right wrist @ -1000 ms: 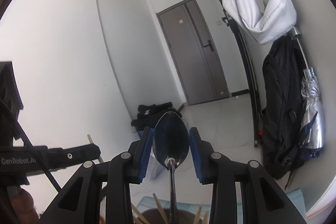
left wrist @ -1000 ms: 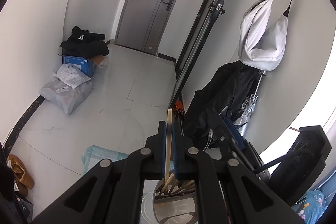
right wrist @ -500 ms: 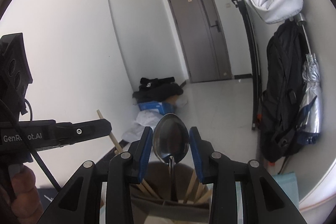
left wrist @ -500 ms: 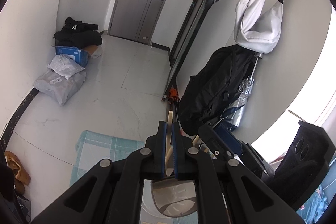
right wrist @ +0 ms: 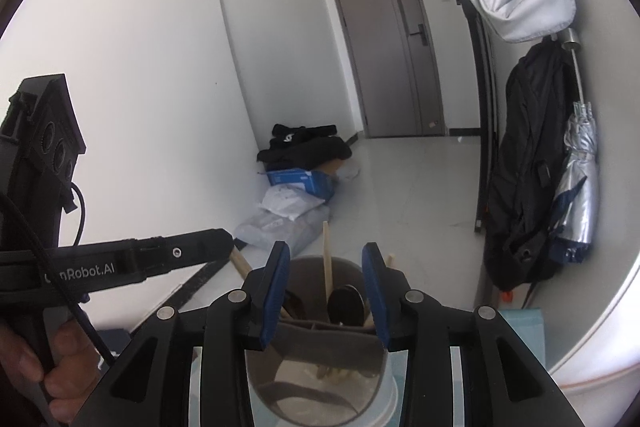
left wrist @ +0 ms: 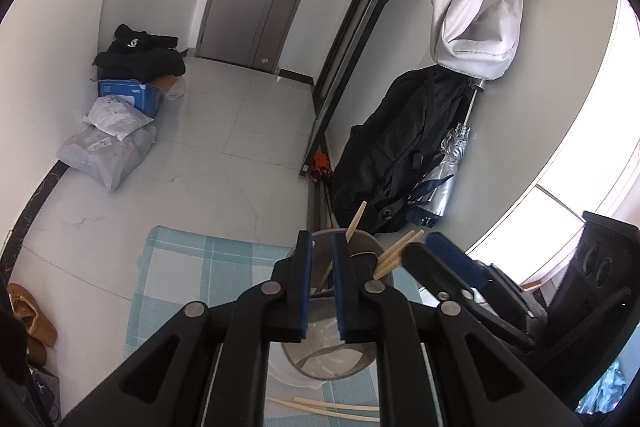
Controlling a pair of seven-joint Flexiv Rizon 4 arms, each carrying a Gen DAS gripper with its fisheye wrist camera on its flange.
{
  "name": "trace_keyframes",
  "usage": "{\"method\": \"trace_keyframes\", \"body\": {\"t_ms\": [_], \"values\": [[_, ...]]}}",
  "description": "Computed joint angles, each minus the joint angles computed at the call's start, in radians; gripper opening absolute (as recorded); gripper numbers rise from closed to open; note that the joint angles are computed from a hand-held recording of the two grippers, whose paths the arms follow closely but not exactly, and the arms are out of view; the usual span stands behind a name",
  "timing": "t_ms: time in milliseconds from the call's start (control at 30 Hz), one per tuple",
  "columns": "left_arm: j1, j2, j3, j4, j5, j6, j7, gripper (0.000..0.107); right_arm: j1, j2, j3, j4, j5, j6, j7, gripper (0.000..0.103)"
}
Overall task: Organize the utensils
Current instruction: 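Lower the spoon and chopstick into the caddy and open both tools, then move both open tools back over the last two chopsticks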
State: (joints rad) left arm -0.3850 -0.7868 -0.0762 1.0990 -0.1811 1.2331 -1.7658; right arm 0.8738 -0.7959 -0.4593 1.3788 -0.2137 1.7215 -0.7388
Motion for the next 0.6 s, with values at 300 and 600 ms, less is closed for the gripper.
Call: {"method": "trace_keyframes", "body": {"t_ms": [300,600], "values": [[-0.066,0.081,0.133,0.112,0.096,-0.016,-0.237,0.057,0.239,0.094,-0.252,0.269,0.153,0.083,-0.036,0.063],[-0.146,0.148,0.244,0.205,0.293,0.016,-0.476,0.082,0.353,0.17,-0.3,0.419,0.22,0.072,-0.166,0.07]]}}
